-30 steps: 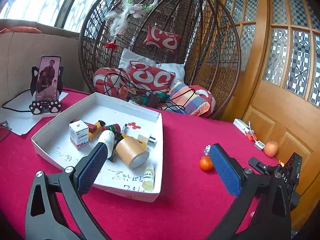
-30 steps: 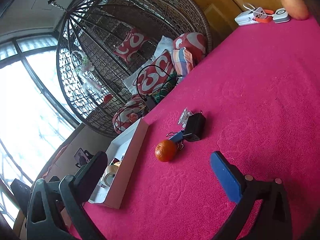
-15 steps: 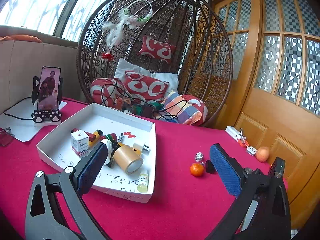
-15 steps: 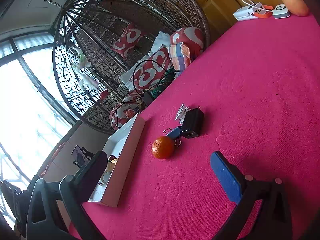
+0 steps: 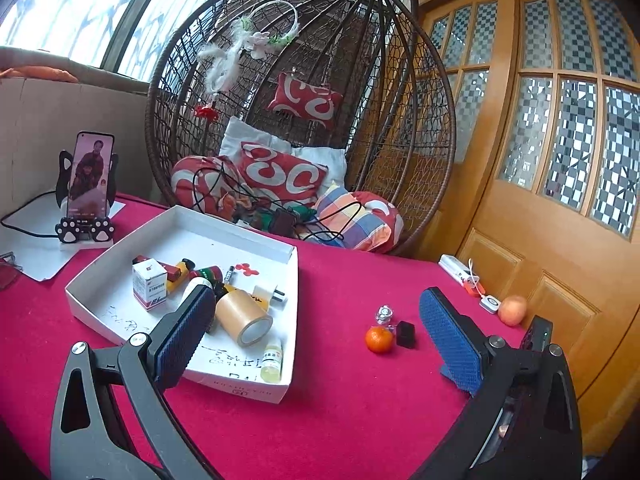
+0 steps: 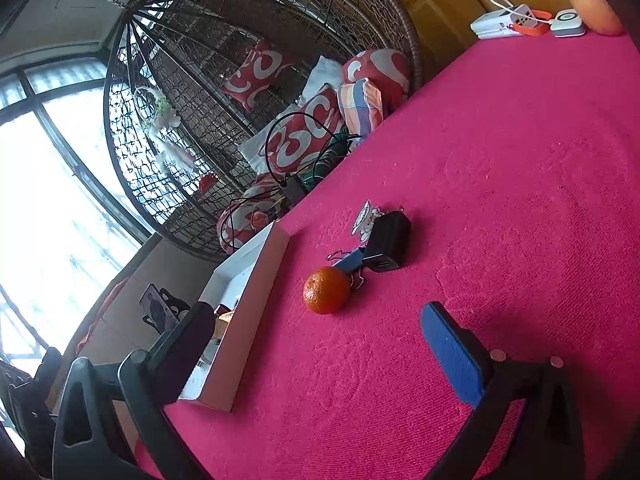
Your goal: Organize rigid objects
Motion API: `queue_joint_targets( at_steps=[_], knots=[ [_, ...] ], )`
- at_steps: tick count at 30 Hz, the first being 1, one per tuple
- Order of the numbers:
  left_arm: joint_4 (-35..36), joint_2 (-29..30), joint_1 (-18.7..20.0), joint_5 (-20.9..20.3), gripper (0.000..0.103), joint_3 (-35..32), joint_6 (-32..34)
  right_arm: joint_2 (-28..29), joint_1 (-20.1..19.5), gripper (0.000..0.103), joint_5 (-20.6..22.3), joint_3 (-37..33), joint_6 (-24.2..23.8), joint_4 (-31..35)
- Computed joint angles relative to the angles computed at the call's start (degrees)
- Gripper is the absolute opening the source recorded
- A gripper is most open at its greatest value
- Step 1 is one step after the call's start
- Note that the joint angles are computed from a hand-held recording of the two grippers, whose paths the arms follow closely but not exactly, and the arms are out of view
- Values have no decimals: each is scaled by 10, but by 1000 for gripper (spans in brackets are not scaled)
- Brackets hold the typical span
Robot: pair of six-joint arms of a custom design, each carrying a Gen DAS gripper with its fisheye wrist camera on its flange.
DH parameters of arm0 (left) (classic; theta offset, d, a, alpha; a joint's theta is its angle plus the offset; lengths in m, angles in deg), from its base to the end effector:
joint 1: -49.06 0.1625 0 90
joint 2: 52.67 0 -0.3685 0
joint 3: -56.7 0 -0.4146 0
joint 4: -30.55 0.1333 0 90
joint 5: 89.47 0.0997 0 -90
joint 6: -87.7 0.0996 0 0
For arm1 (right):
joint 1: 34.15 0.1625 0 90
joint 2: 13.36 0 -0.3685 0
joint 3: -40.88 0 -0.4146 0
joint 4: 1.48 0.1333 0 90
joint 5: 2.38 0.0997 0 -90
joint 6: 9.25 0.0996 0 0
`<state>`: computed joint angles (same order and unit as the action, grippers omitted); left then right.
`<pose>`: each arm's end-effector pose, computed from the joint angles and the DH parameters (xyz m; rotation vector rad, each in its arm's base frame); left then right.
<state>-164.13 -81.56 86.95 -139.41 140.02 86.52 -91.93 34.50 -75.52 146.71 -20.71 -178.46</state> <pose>-0.4203 -0.5772 0.0312 0.6937 2.4575 -1.4666 -0.0580 -0.5938 0.3718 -0.0038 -2.6757 1.5799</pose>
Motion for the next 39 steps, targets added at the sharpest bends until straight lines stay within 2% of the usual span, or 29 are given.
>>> queue_joint_targets(
  at_steps=[10,18,21,23,27,34,39],
  knots=[
    [23,6,-6,2,103,-8,3,-1,-4,103,12,4,2,-4],
    [60,9,-25,50,103,-22,-8,-2,-13,103,44,7,10,-12],
    [88,7,-33,51,103,-24,-14,-1,-14,103,48,8,16,-20],
    [105,10,-38,53,103,-32,0,-1,-14,103,51,9,18,-23],
    [93,11,-46,57,103,-36,29,0,-17,103,59,9,22,-26],
    [116,12,-37,60,103,-51,19,0,-18,103,61,7,21,-24],
    [134,15,-21,44,103,-64,-2,-1,-19,103,61,10,22,-27]
  ],
)
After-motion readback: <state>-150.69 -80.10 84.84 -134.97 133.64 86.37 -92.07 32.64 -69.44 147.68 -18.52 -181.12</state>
